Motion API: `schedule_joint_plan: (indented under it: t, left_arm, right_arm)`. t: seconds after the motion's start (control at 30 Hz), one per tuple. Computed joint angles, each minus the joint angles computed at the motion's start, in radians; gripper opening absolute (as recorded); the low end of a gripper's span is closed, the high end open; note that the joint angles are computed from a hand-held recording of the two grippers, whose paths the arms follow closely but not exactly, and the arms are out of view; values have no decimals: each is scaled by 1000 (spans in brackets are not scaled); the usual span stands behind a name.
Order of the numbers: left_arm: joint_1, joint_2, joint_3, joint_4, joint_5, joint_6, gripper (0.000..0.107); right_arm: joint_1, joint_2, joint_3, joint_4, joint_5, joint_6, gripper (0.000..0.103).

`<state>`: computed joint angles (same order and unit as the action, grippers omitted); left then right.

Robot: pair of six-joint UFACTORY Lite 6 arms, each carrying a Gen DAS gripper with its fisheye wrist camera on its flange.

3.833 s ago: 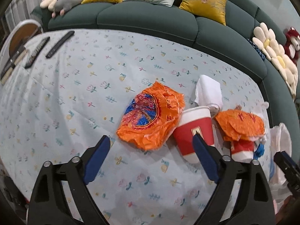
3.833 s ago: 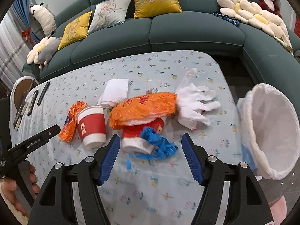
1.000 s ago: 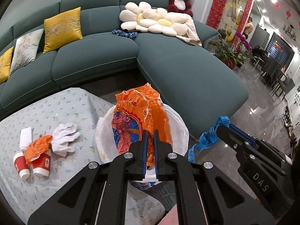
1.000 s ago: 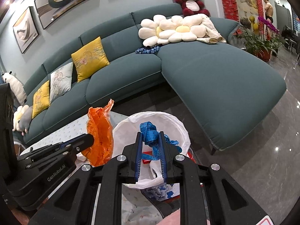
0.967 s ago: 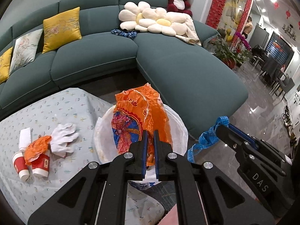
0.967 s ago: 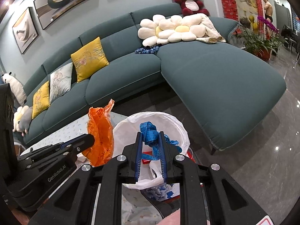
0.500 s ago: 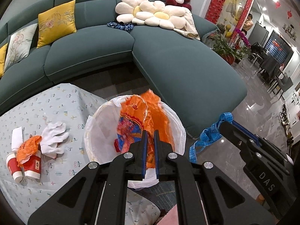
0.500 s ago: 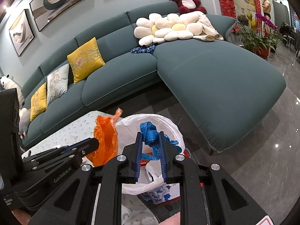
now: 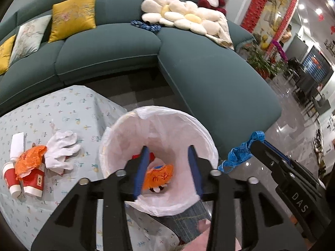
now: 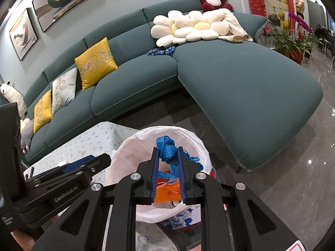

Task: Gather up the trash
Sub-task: 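Open both grippers over the wastebasket and move back over the table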

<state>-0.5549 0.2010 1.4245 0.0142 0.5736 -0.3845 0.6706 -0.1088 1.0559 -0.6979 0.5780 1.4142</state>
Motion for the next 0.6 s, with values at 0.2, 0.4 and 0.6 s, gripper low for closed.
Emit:
schedule_joint_plan:
  t: [0.2,0.4,0.6]
  left_arm:
    - [43,-32,-40,21,-6,-1,46]
    - [89,-76,-94,67,-15,-24,55]
    - [149,-118,-140,64,-17,-19,60]
  right_arm:
    - [-10,99,92,26,-27,-50,17]
    - [-2,195,191,43,-30,-87,17]
    - [14,268,280,48,-4,-106,24]
